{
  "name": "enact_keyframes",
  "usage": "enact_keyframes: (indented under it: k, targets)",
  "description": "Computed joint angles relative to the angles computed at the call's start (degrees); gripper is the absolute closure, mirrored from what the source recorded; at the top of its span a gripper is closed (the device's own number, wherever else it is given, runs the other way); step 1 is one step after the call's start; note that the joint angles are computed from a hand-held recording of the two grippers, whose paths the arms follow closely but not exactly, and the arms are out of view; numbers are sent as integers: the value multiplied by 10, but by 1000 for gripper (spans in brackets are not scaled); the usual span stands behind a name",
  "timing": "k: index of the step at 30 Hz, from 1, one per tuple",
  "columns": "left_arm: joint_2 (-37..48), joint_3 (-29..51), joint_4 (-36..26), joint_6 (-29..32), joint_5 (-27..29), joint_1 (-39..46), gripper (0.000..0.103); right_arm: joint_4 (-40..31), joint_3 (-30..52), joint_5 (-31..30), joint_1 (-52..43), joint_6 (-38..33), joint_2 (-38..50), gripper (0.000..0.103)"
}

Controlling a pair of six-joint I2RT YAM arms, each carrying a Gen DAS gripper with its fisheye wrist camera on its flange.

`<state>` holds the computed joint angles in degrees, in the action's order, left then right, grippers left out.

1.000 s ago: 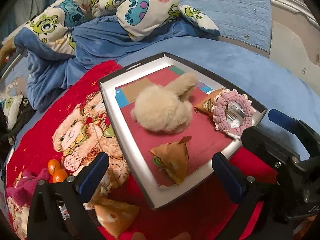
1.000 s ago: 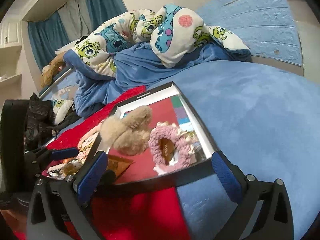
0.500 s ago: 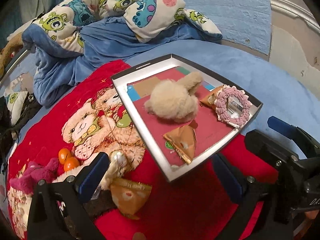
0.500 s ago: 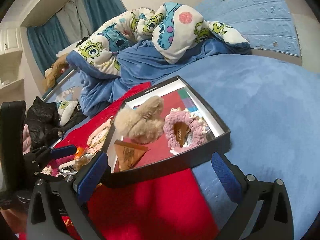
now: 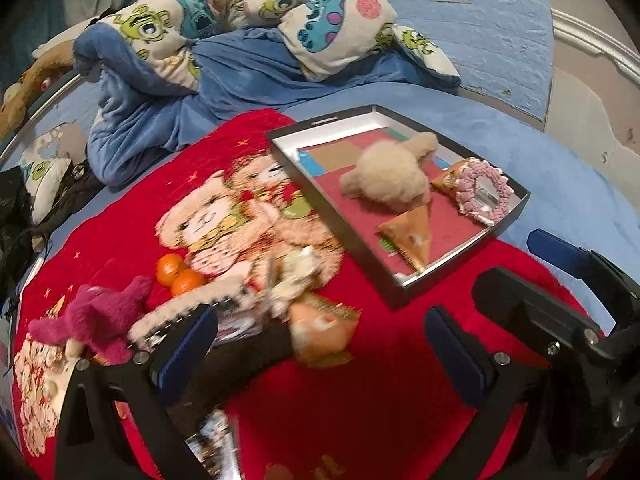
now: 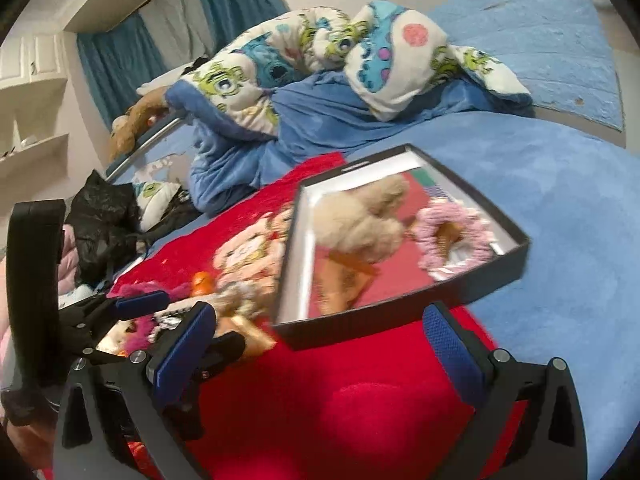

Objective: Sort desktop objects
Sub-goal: 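Withdraw both tools from the box back over the item pile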

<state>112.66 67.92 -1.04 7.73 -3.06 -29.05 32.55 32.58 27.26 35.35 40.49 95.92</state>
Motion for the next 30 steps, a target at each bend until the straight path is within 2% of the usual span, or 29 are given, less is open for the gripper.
enact_keyframes:
  k: [10, 16, 21, 25, 30]
  targets:
    - [-88, -97, 13, 22, 45, 119, 0, -83, 152, 27, 81, -1, 79, 0]
    - [-122, -138, 9, 56, 97, 231, 0, -154, 316, 18, 130, -17, 181, 0]
    - [-105, -132, -9, 76, 157, 349, 0, -195, 452, 0, 155, -16, 265, 0]
    - [-70, -111, -20, 102, 195, 432, 0, -257, 581, -15, 168, -25, 339, 0]
    - [-22, -66, -49, 128, 236, 497, 0, -334, 725, -26, 179, -42, 417, 0]
